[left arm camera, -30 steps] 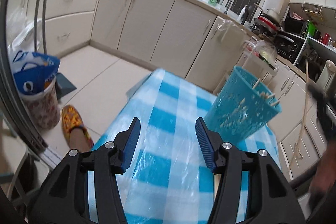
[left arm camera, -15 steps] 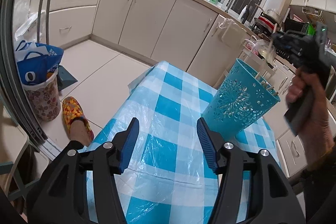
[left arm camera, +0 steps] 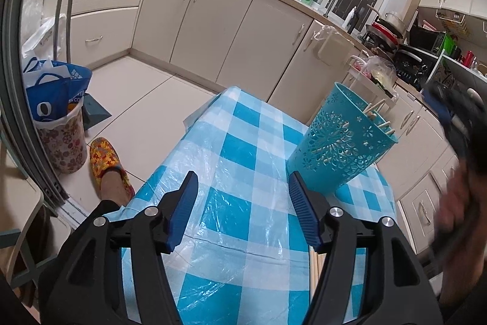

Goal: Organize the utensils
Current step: 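Carry the chopstick over the blue cup and open the right gripper, then move both open grippers back down to the chopstick bundle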

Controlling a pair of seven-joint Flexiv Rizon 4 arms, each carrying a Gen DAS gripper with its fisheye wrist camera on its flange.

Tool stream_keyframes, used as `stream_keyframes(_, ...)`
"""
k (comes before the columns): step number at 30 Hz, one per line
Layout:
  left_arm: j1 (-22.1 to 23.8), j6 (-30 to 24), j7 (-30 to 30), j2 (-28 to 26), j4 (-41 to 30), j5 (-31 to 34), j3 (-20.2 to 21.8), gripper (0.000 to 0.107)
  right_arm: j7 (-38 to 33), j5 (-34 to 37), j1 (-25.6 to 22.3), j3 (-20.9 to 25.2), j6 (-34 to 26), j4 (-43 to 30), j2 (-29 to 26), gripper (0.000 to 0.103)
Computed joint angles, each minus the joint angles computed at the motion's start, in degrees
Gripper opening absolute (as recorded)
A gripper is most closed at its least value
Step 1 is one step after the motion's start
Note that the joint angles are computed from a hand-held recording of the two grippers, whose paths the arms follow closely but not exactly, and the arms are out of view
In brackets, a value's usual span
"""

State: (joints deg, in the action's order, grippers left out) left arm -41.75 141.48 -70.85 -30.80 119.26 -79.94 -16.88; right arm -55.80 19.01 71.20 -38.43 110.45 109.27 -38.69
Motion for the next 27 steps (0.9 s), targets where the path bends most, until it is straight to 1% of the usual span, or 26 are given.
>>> stream_keyframes(1,-0.1,0.1,0.1,0.0,0.0,-0.1,0.0,0.059,-0.5,0.0,1.1,0.7,-0.8,2.8,1.3,0.023)
stream_keyframes(2,-0.3,0.3,0.5,-0.1,-0.2,-0.3,-0.2,0.059,-0.5,-0.5,2.0,1.4,-2.7,4.9,2.2,0.023)
stream_keyframes(3,-0.4,0.3,1.0,-0.2,-0.4,-0.6,-0.3,0.059,0.1,-1.4,1.9,2.4,-4.1,6.3,2.8,0.023)
stream_keyframes(4,-0.5,0.4,1.3,-0.2,-0.5,-0.8,-0.5,0.059,0.9,-2.5,0.6,5.1,-5.4,7.7,3.5,0.023)
stream_keyframes(5,-0.7,0.4,1.8,-0.3,-0.7,-1.1,-0.7,0.059,1.9,-3.7,-1.9,9.2,-7.2,8.6,4.0,0.023)
stream_keyframes(8,-1.3,0.8,3.7,-0.4,-1.6,-2.1,-1.2,0.059,4.1,-6.9,-7.9,17.4,-12.2,8.6,3.9,0.023)
stream_keyframes(11,-1.5,1.1,4.8,-0.3,-1.7,-2.7,-1.6,0.063,5.4,-9.8,-11.2,21.4,-14.3,7.6,3.2,0.023)
stream_keyframes(15,-1.4,0.9,4.1,0.1,-0.9,-3.2,-1.8,0.063,7.2,-13.8,-13.2,23.2,-16.7,6.1,2.3,0.023)
stream_keyframes(19,-1.3,0.3,4.1,0.3,-0.3,-3.6,-1.9,0.063,9.6,-17.4,-13.7,23.6,-19.1,5.3,1.3,0.021)
stream_keyframes(20,-1.3,0.0,4.6,0.3,-0.4,-3.8,-2.0,0.063,10.2,-18.4,-13.5,23.3,-19.6,5.1,1.0,0.021)
stream_keyframes(21,-1.2,-0.2,4.8,0.3,-0.4,-3.9,-2.0,0.063,11.1,-19.6,-12.0,21.5,-19.6,5.4,0.8,0.02)
stream_keyframes(22,-1.2,-0.5,5.1,0.2,-0.5,-3.9,-2.1,0.063,11.6,-20.6,-11.7,20.9,-19.9,5.6,1.0,0.02)
stream_keyframes(25,-0.9,-1.4,8.4,-0.5,-2.3,-5.6,-2.7,0.063,12.5,-24.3,-10.8,19.2,-21.2,6.0,1.0,0.02)
stream_keyframes(27,-0.2,-2.7,14.4,-1.6,-5.3,-8.4,-4.0,0.063,12.5,-27.3,-10.1,18.1,-22.3,6.2,1.1,0.019)
